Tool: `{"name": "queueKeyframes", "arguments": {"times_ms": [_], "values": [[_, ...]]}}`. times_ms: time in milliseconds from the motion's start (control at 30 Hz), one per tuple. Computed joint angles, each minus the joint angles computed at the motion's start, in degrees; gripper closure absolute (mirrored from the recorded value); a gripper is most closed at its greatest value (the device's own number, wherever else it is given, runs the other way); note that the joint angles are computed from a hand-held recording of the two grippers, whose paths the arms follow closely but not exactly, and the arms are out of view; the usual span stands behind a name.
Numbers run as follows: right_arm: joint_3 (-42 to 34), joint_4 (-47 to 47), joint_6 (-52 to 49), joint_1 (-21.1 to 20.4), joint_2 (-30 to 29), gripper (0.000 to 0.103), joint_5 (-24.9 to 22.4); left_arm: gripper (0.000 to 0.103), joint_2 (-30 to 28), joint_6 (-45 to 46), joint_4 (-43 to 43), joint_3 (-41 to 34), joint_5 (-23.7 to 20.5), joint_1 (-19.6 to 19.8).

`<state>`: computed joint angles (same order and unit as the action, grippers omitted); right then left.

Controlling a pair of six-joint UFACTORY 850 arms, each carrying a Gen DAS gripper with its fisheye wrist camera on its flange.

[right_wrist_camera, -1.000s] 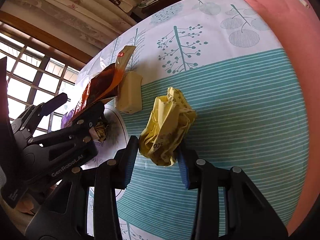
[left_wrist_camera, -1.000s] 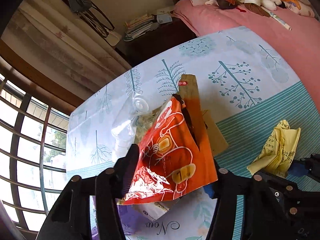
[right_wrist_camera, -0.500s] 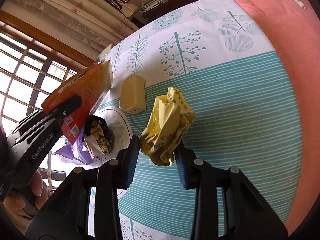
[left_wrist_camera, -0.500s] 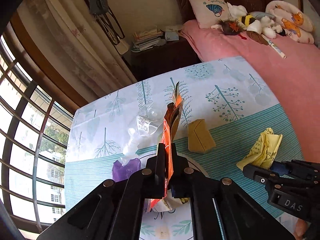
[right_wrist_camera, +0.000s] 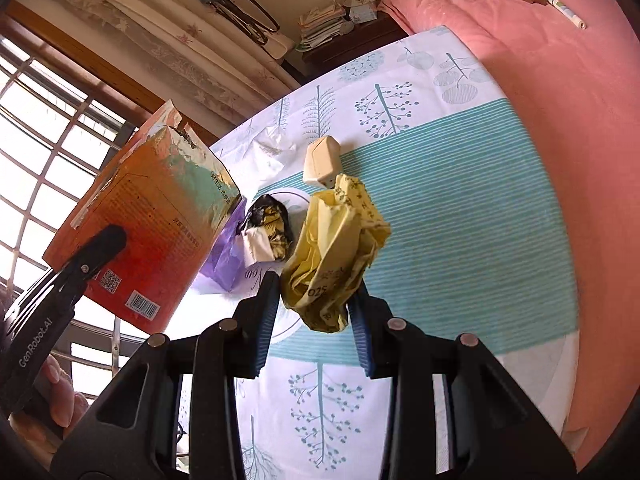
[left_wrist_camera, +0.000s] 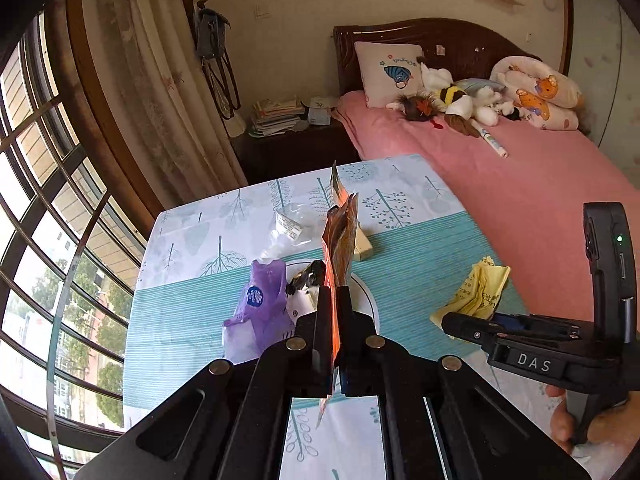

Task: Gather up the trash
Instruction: 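Carry the orange bag and yellow paper with both tools over the trash bin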

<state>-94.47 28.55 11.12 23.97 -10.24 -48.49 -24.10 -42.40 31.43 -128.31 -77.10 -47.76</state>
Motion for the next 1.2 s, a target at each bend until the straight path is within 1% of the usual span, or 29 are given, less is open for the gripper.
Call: {"name": "queueKeyframes", "arguments": {"times_ms": [67, 133, 267, 400, 500, 600, 733, 867, 967, 1000, 1033, 1133, 1167, 1200], "values": [[2.5, -2.7, 3.5, 1.9, 3.2, 0.072, 0.9, 0.101, 5.8, -1.4, 0.4, 7.0, 1.8, -2.1], [5.2, -6.0, 8.4, 4.4, 6.5, 0.072, 2.1, 0.101, 11.1, -2.5, 0.9, 13.2, 2.7, -4.6], [10.4, -13.5, 20.9, 10.9, 13.2, 0.072, 4.3, 0.101, 21.2, -5.1, 2.2, 24.4, 2.8, -10.7], [13.8, -24.4, 36.4, 20.0, 18.2, 0.072, 4.9, 0.101, 29.7, -8.3, 3.8, 33.2, 0.9, -17.8], [15.6, -33.0, 48.2, 27.7, 20.7, 0.072, 3.2, 0.101, 35.1, -11.9, 5.0, 38.1, -1.1, -23.9], [17.2, -40.7, 59.6, 35.5, 22.5, 0.072, 0.8, 0.101, 39.4, -15.4, 6.6, 41.6, -3.4, -29.9], [18.1, -49.1, 72.9, 45.3, 23.5, 0.072, -4.1, 0.101, 43.0, -20.0, 6.9, 44.6, -6.8, -37.5], [18.0, -51.7, 79.8, 52.1, 23.6, 0.072, -8.9, 0.101, 45.1, -25.3, 6.9, 46.7, -9.3, -44.0], [17.8, -52.1, 82.3, 55.5, 23.5, 0.072, -11.7, 0.101, 45.7, -27.7, 5.9, 47.6, -9.4, -45.7], [18.0, -52.2, 83.1, 56.4, 23.6, 0.072, -12.4, 0.101, 45.7, -28.0, 5.5, 47.9, -9.0, -45.7], [18.2, -52.0, 83.6, 57.0, 23.7, 0.072, -12.7, 0.101, 45.8, -29.1, 5.4, 48.4, -9.4, -46.9], [19.5, -50.7, 84.6, 58.0, 24.3, 0.072, -12.8, 0.101, 45.7, -29.5, 3.7, 49.9, -8.2, -46.9], [20.2, -50.1, 84.9, 58.1, 24.7, 0.072, -12.5, 0.101, 45.5, -29.2, 2.8, 50.5, -7.6, -46.3], [21.3, -49.2, 84.7, 57.8, 25.1, 0.072, -11.7, 0.101, 45.5, -30.2, 2.1, 51.3, -7.6, -46.8]]}}
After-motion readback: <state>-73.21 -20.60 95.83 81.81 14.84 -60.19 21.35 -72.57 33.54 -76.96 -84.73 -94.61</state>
